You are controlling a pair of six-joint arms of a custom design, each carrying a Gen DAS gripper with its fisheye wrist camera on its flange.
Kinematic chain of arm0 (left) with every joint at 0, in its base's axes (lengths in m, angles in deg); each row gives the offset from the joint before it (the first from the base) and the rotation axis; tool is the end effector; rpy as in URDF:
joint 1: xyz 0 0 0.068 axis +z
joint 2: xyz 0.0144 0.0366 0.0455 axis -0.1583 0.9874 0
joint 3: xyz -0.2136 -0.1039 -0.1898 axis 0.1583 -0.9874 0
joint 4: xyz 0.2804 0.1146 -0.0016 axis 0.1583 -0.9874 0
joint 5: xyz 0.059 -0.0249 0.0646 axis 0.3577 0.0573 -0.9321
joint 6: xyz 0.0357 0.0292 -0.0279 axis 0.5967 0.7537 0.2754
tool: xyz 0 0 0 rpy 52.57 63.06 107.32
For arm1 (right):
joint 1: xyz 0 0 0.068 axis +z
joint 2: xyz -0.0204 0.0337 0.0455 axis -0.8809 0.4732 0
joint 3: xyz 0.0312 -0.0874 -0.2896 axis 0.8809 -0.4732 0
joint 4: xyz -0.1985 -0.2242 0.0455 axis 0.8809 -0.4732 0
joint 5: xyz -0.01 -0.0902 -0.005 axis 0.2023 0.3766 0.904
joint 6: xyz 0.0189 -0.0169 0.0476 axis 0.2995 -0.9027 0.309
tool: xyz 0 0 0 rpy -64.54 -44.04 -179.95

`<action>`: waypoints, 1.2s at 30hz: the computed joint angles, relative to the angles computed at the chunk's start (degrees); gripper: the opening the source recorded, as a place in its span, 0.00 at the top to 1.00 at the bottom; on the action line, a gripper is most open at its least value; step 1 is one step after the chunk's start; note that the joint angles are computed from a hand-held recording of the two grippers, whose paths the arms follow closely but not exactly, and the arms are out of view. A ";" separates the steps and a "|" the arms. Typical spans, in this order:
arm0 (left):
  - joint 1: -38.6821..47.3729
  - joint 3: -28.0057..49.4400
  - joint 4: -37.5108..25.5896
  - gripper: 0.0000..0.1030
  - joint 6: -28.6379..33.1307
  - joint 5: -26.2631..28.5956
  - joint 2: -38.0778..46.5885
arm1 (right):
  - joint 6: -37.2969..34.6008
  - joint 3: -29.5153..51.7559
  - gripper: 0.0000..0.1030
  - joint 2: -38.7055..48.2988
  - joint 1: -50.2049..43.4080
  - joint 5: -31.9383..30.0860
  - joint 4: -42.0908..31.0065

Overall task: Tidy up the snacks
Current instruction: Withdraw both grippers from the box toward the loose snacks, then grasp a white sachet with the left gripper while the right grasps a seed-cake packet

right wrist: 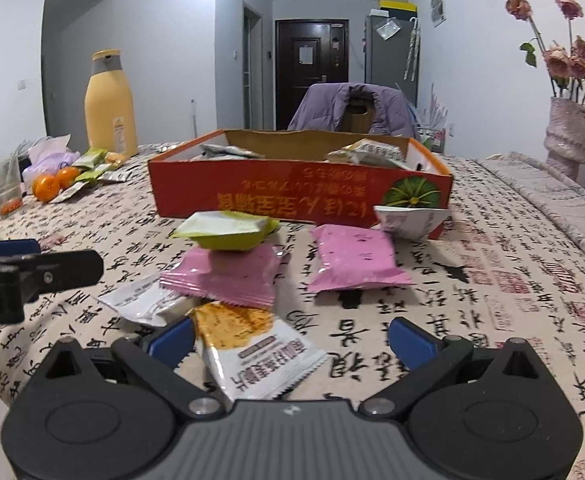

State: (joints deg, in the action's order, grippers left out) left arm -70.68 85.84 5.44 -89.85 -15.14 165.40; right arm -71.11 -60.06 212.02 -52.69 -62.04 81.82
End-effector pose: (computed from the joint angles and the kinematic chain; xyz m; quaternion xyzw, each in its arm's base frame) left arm 0.1691 -0.2506 -0.0109 -0.0907 0.8466 -0.0009 0.5245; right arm 0.2530 0.0516 -0.0262 -0.2170 0.8538 0.1380 0.4527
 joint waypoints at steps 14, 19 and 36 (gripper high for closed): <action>1.22 -2.04 4.88 0.00 0.45 2.53 1.53 | -1.23 3.68 0.24 0.30 2.42 -1.18 -5.68; 0.92 -1.65 3.71 0.00 -0.24 2.33 1.50 | -1.86 2.54 0.54 0.31 1.09 -3.88 -4.14; 2.91 4.31 -2.80 0.00 3.52 5.37 1.84 | -1.16 -0.12 0.61 1.76 -9.68 -9.52 4.09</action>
State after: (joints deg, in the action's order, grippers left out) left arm -67.77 90.15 2.64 -86.33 -9.77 167.24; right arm -72.27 -60.19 213.78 -62.37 -71.56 85.92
